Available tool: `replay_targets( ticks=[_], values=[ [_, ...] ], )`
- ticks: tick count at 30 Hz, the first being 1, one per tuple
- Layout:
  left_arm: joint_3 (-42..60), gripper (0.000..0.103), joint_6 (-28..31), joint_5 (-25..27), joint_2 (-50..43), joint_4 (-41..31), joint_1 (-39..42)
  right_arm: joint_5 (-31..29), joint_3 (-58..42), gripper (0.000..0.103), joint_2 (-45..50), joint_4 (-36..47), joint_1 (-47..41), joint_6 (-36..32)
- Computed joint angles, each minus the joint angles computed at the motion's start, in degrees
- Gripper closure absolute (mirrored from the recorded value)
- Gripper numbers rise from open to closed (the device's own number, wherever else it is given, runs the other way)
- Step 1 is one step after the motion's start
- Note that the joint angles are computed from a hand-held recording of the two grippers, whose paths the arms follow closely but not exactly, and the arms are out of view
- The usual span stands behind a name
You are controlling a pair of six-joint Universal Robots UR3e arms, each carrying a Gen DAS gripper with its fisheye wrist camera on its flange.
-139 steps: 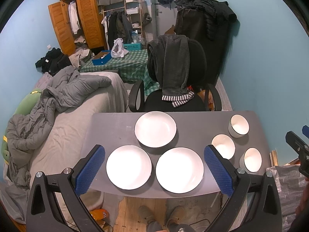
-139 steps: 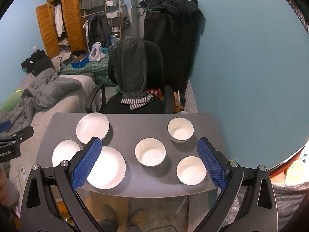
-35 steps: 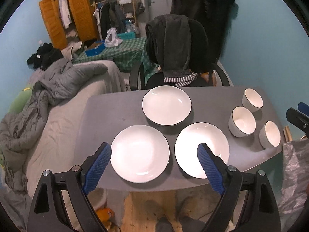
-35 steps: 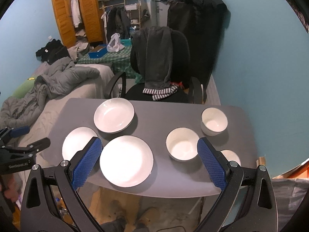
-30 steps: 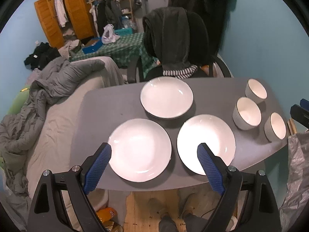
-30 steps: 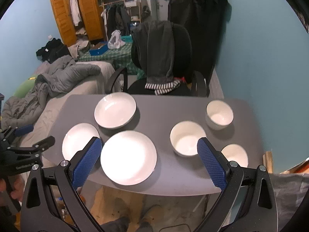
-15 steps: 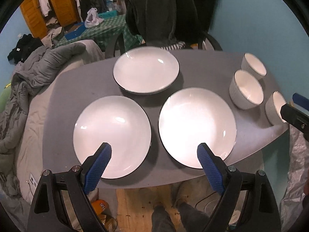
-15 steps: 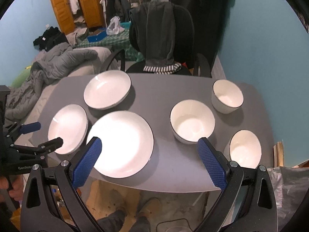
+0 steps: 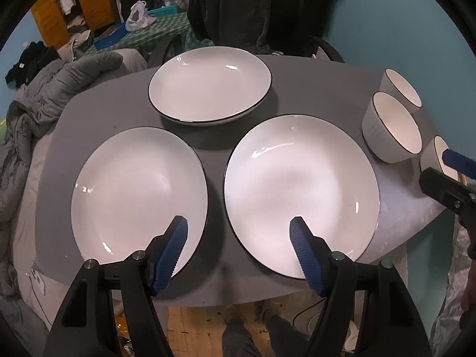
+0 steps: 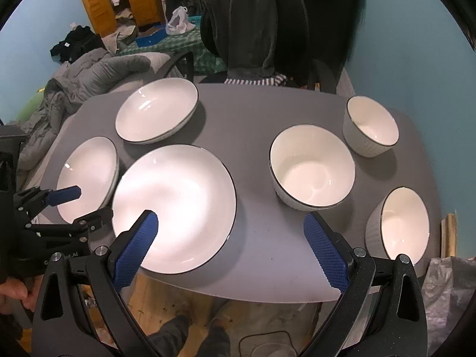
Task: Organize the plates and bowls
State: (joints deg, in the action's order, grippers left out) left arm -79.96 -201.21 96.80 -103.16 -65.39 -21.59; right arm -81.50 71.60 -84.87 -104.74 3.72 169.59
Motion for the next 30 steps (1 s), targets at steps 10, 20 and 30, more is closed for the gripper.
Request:
replay_targets(
  ticks=[10,20,30],
  values=[
    [-1.47,0.03,-3.54,-2.82,-1.59,2.06,-0.21,1.71,3.61,0.005,1.24,-1.39,-1.63,-0.89],
    [-0.85,0.041,-5.14,-5.32,-4.06,1.53,-0.08,3.17,3.46,0.01,4.2,0.22,-2.19,-3.59],
    [-0.99,0.046,-4.95,-8.12,-5.47,1.66,1.65,4.0,0.92,0.017,7.55,2.28,-2.41,-4.09]
  ],
)
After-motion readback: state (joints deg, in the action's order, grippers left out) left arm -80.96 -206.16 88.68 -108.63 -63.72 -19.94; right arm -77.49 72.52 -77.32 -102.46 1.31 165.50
